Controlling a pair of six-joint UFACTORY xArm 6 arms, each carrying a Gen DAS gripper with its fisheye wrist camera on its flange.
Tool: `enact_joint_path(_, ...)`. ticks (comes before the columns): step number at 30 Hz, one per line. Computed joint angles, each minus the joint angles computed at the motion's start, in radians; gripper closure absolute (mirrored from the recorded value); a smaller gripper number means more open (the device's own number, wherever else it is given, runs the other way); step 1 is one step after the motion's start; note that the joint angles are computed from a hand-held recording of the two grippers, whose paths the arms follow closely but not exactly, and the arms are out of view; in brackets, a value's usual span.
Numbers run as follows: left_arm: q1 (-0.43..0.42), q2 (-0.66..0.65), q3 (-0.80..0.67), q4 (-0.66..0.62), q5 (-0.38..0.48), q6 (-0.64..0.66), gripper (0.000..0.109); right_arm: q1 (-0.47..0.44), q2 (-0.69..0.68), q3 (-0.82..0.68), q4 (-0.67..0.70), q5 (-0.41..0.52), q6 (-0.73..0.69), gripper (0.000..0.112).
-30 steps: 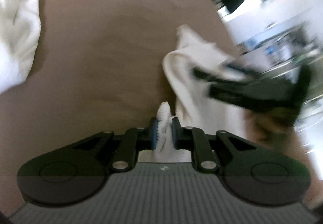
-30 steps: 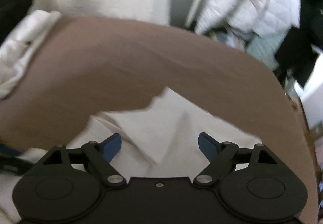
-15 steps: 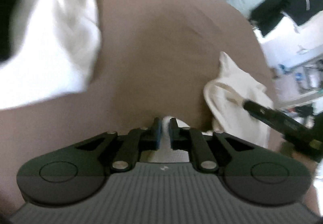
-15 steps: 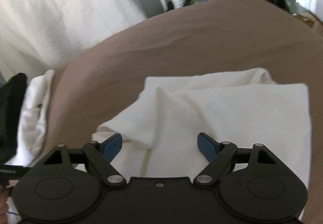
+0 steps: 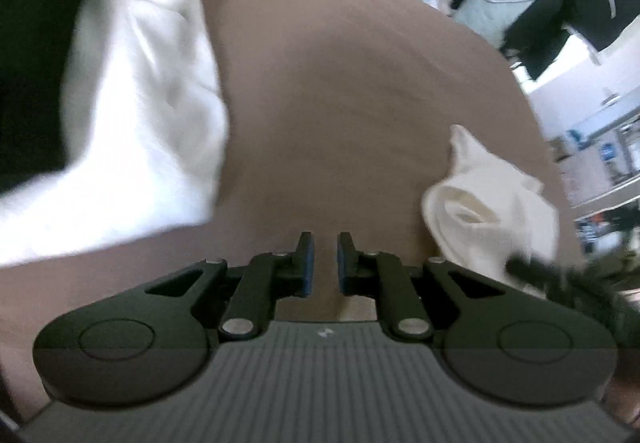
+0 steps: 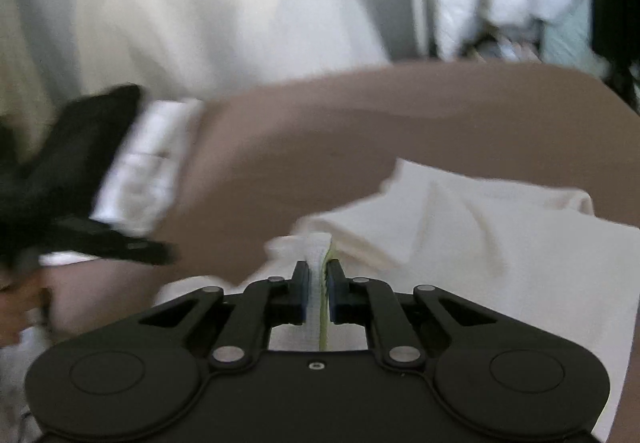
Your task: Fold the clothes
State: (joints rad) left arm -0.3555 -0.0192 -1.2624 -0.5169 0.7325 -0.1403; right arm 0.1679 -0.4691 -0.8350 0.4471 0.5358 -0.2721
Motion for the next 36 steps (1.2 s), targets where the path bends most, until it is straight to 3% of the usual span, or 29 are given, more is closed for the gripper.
enact_joint_path(3,0.003,-0.002,0.001,-0.040,0.008,0.031,0.095,-0.008,-0.092,0.026,0.175,0.179,-0.171,0.105)
enact_joint_path(6,0.001,-0.005,0.011,-0.035,0.002,0.037,0.089,-0.038,-0.109,0.009,0.229,0.392,-0.243,0.104)
enact_joint_path(8,-0.011,-0.007,0.018,-0.001,-0.019,0.035,0.085,-0.069,-0.114,0.008,0.285,0.451,-0.231,0.104)
enact_joint_path(11,-0.035,-0.016,0.027,0.130,-0.056,0.018,0.082,-0.168,-0.110,-0.013,0.506,0.514,-0.246,0.099)
enact_joint_path(14,-0.053,-0.027,0.030,0.174,-0.080,0.048,0.077,-0.178,-0.099,-0.032,0.527,0.485,-0.254,0.079)
enact_joint_path(17,-0.061,-0.051,0.044,0.101,-0.106,0.150,0.069,-0.134,-0.107,-0.014,0.355,0.365,-0.199,0.077)
enact_joint_path(21,-0.086,-0.024,0.013,0.017,-0.165,0.278,0.067,-0.169,-0.115,0.048,0.025,0.163,0.047,0.072)
enact_joint_path(24,-0.130,0.044,-0.059,0.200,-0.192,0.273,0.054,-0.272,-0.098,0.066,-0.088,0.046,0.285,0.070)
enact_joint_path(26,-0.155,0.101,-0.138,0.256,-0.132,0.297,0.051,-0.329,-0.081,0.060,0.003,0.003,0.295,0.068)
enact_joint_path(30,-0.191,0.223,-0.305,0.248,-0.047,0.324,0.046,-0.387,-0.007,0.019,-0.039,-0.034,0.302,0.066)
enact_joint_path(32,-0.204,0.285,-0.390,0.232,-0.013,0.340,0.039,-0.411,0.028,0.011,-0.001,-0.037,0.291,0.065)
enact_joint_path(34,-0.194,0.347,-0.469,0.100,0.078,0.427,0.038,-0.436,0.057,0.005,0.032,-0.034,0.284,0.061)
enact_joint_path(36,-0.173,0.416,-0.549,0.014,0.164,0.412,0.038,-0.465,0.060,0.022,0.033,-0.036,0.271,0.055)
